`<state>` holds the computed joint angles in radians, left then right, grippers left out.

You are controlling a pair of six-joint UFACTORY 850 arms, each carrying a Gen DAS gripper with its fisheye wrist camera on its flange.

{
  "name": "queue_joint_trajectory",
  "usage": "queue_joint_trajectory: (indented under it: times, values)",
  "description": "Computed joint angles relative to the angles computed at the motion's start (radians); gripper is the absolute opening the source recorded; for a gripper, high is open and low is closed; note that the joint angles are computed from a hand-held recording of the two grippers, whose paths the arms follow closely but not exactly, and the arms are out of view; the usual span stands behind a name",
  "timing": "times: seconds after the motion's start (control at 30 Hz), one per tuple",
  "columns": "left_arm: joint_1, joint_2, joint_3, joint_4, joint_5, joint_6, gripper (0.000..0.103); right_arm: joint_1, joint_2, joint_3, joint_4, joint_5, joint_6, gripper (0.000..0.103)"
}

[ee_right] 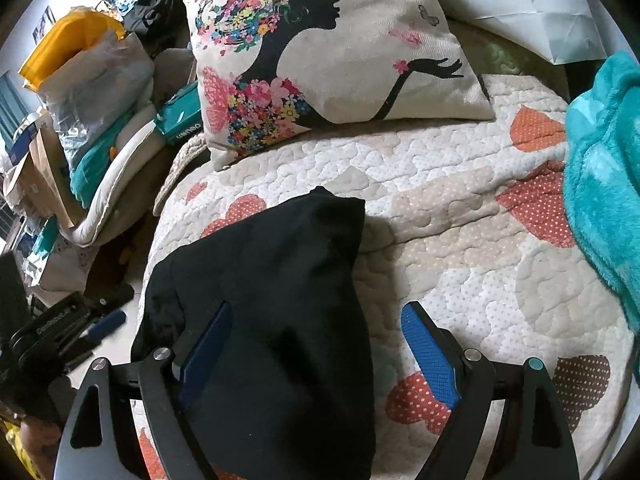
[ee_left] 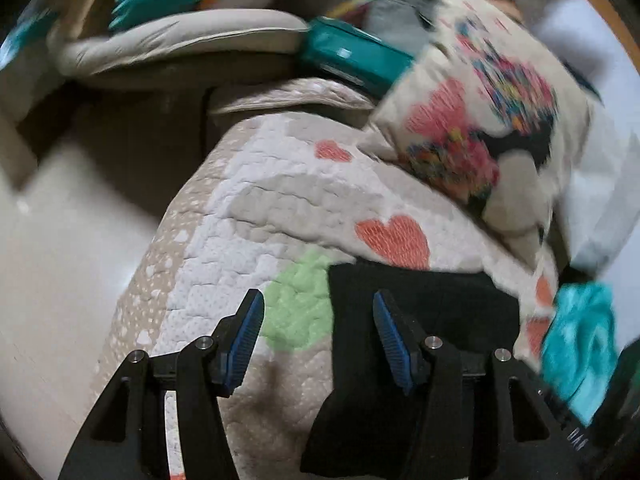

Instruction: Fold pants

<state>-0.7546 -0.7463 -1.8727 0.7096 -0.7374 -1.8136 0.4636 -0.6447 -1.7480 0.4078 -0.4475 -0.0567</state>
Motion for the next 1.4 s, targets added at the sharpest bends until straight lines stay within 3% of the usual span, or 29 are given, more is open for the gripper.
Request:
queue_joint_trajectory:
  times: [0.1, 0.17, 0.23, 0.47, 0.67, 0.77, 0.83, 0.87, 0.97, 1.03, 1.1, 1.13, 1.3, 1.4]
  values:
    - [0.02, -0.089, -0.112, -0.23, -0.049, 0.259, 0.059, 0.004, -0.003, -0.002, -0.008, -0.007, -0.002, 0.09]
    - [0.03, -0.086, -0.092, -0.254, -0.025, 0.265, 0.064, 0.006, -0.003, -0.001, -0.011, -0.008, -0.01, 0.09]
    - [0.04, -0.039, -0.021, -0.262, 0.045, 0.21, 0.065, 0.008, 0.002, 0.008, -0.022, 0.0, -0.012, 0.09]
    - [-0.021, 0.039, 0.047, -0.067, 0.002, 0.054, 0.065, -0.008, 0.108, 0.138, 0.003, 0.049, -0.041, 0.09]
    - [-0.128, 0.098, 0.107, 0.071, -0.107, -0.08, 0.065, -0.029, 0.284, 0.372, 0.234, 0.112, -0.222, 0.09]
    - [-0.2, 0.099, 0.107, 0.153, -0.218, -0.146, 0.067, -0.033, 0.356, 0.482, 0.38, 0.116, -0.342, 0.09]
    - [-0.256, 0.081, 0.078, 0.202, -0.355, -0.176, 0.075, -0.024, 0.391, 0.533, 0.392, 0.124, -0.36, 0.09]
    - [-0.291, 0.067, 0.061, 0.247, -0.45, -0.203, 0.082, -0.018, 0.403, 0.547, 0.37, 0.133, -0.345, 0.09]
    - [-0.352, 0.045, 0.047, 0.357, -0.628, -0.249, 0.101, 0.007, 0.444, 0.589, 0.261, 0.192, -0.269, 0.09]
    - [-0.375, 0.02, 0.022, 0.417, -0.737, -0.231, 0.103, 0.022, 0.471, 0.616, 0.169, 0.234, -0.197, 0.09]
    - [-0.379, -0.009, -0.018, 0.437, -0.797, -0.166, 0.103, 0.037, 0.491, 0.639, 0.066, 0.26, -0.112, 0.09]
    - [-0.376, -0.011, -0.022, 0.435, -0.787, -0.143, 0.103, 0.042, 0.496, 0.646, 0.012, 0.267, -0.066, 0.09]
    - [-0.347, 0.057, 0.056, 0.359, -0.547, -0.154, 0.103, 0.066, 0.49, 0.652, -0.262, 0.272, 0.172, 0.09]
    - [-0.339, 0.05, 0.048, 0.341, -0.518, -0.136, 0.103, 0.075, 0.474, 0.645, -0.349, 0.273, 0.238, 0.09]
